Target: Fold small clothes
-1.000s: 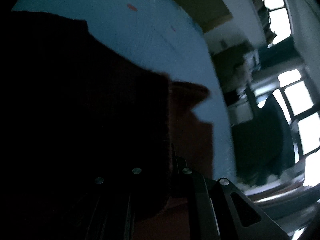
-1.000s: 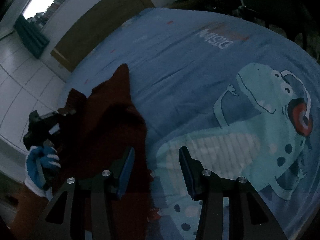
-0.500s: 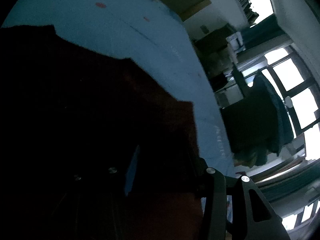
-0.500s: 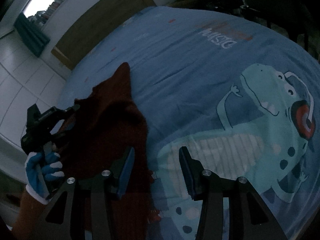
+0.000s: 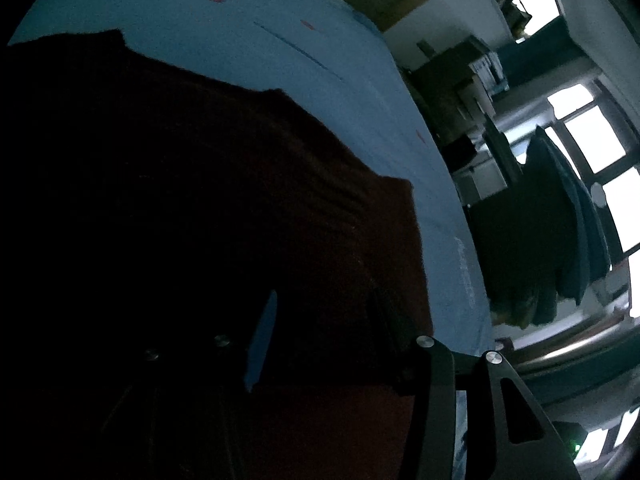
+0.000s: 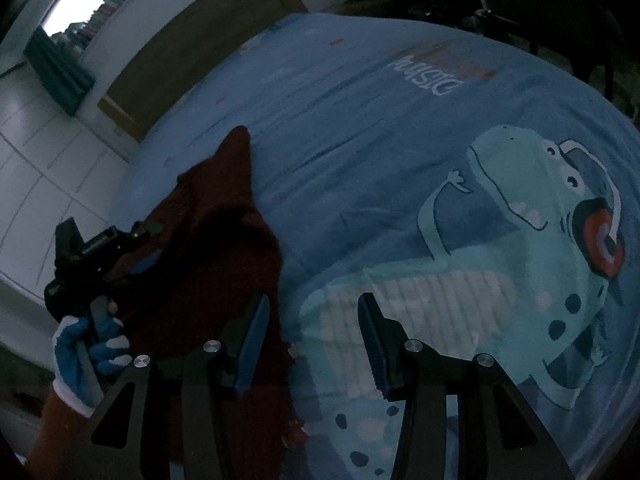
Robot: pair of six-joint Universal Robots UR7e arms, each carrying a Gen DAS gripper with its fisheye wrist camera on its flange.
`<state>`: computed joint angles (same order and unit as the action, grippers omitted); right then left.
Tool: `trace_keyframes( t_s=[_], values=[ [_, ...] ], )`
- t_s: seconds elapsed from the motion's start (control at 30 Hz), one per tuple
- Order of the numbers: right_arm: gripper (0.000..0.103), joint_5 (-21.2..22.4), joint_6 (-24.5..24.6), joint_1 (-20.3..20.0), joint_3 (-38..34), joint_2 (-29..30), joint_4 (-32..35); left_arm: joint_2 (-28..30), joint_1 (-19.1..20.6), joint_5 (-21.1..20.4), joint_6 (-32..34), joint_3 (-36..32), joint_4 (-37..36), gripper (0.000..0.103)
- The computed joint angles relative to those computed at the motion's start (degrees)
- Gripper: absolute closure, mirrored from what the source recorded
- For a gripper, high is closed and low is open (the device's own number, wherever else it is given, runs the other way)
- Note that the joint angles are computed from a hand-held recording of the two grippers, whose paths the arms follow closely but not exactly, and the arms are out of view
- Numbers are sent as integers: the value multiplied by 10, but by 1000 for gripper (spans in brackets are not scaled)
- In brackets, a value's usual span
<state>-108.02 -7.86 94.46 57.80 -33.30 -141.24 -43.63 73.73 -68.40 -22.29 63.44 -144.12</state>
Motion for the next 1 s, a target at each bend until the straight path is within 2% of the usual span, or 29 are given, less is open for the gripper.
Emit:
trace_keyframes(
  t_s=[0.2, 0.37, 0.53, 0.73, 1.0],
  values=[
    [55, -10, -4, 3, 9, -7, -6, -24, -17, 38, 12, 30, 5, 61],
    [55, -13, -4, 7, 16, -12, -4, -70, -35, 81, 23, 101, -3, 60],
    [55, -10, -6, 11, 35, -28, -6, -121, -52, 124, 24, 174, -17, 51],
    [53, -4, -4, 14, 62, -47, -5, -199, -66, 166, -9, 271, -24, 49],
    [50, 0, -6, 14, 106, -66, -4, -309, -83, 232, -99, 402, 1, 45]
  ],
)
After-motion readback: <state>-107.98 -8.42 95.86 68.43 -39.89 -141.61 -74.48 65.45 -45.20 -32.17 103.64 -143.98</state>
